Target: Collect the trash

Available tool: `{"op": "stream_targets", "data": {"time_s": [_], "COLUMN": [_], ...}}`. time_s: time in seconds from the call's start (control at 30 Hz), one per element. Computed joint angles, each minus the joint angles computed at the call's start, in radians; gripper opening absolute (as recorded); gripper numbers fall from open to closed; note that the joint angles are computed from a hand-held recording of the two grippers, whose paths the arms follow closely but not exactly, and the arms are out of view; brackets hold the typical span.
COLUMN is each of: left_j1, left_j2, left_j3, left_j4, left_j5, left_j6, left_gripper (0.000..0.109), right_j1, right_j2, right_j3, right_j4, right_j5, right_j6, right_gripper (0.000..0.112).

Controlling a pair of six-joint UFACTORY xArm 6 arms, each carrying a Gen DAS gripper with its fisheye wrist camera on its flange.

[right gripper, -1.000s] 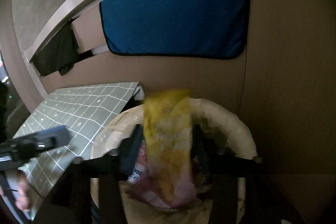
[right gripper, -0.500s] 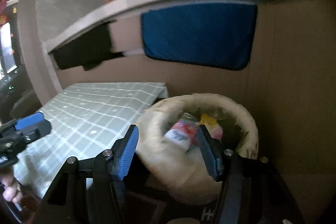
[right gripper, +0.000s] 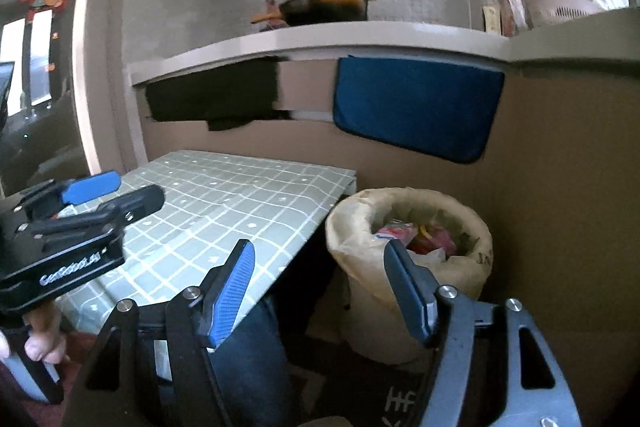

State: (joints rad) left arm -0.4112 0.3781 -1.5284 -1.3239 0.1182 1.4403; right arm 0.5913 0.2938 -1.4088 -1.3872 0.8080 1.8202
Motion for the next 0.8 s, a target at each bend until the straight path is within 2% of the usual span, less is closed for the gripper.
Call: {"op": "stream_targets", "data": {"time_s": [0.1,0.2,0.37,0.5,0.8], "left_j1": [0.003,0.005,0.003,0.008,0.010], "left_j2": [-0.019,-0.030,-0.049,-0.056,-0.060], "left_j3": [0.006,0.012,0.015,0.015,0.017], "left_j4": [-0.099,-0.132,-0.252,-0.302,-0.313], "left_j5": [-0.030,-0.054,-0.074,-0.071,-0.070], "left_j6": [0.083,0.107,0.229,0.275,0.280], "left_gripper": [0.061,0.061,0.061,0.061,0.061], "right_j1": [0.015,0.014,0.027,0.031,0.027], "right_j2": [-0.011,-0.027,-0.021,-0.012,-0.015], "right_j3": [0.011,0.028,0.020,0.011,0.019], "right_j4": [0.000,0.005,0.002,0.004,0.001], "right_j5": [0.004,-0.013,-0.011,-0.011,-0.023], "right_j6": [0.027,0.054,0.055,0.038,0.043], "right_gripper": [0.065,0.065,0.065,0.065,0.065]}}
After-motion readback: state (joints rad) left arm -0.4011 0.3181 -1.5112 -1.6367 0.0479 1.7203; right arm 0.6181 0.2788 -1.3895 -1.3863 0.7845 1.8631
